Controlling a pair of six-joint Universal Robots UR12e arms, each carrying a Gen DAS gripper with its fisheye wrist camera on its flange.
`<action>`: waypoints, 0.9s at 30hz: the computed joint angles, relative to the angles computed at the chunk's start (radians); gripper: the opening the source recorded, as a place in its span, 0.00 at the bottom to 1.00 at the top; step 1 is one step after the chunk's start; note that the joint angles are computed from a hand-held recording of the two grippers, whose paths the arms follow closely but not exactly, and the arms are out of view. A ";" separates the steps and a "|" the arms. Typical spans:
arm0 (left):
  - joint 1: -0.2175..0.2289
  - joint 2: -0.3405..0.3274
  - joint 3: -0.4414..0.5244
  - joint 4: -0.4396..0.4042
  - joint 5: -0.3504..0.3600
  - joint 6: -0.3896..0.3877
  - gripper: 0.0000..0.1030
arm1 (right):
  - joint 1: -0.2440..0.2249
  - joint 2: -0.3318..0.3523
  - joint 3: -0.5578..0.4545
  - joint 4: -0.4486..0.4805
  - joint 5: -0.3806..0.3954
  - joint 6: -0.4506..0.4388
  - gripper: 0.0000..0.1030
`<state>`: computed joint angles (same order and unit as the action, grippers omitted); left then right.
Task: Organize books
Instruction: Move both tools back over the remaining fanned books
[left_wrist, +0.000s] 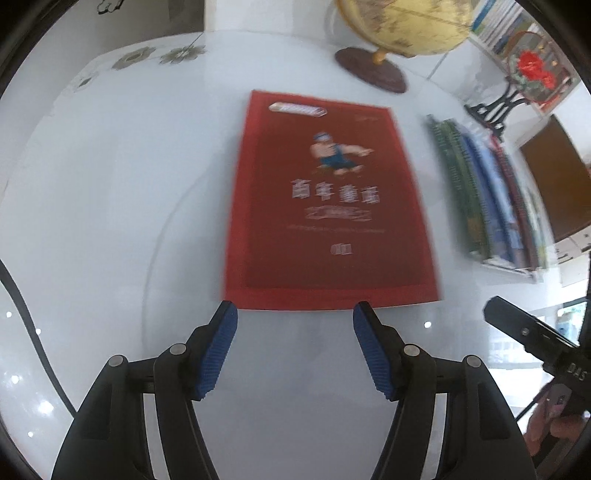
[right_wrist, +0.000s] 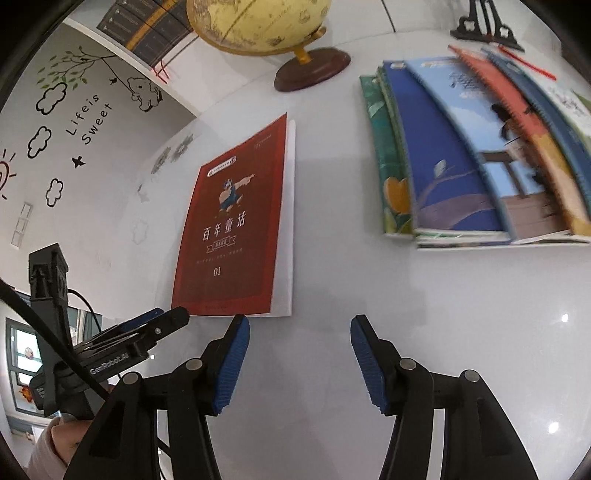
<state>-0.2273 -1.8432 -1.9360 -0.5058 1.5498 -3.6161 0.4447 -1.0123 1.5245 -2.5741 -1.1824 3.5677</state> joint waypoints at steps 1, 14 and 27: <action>-0.003 0.000 0.005 0.006 -0.007 0.002 0.61 | -0.002 -0.005 0.005 -0.009 -0.003 -0.004 0.54; -0.115 -0.114 0.220 -0.025 -0.020 0.003 0.61 | -0.115 -0.100 0.168 -0.220 -0.062 -0.037 0.54; -0.256 -0.372 0.623 -0.128 -0.061 -0.112 0.61 | -0.353 -0.130 0.240 -0.171 0.020 -0.365 0.54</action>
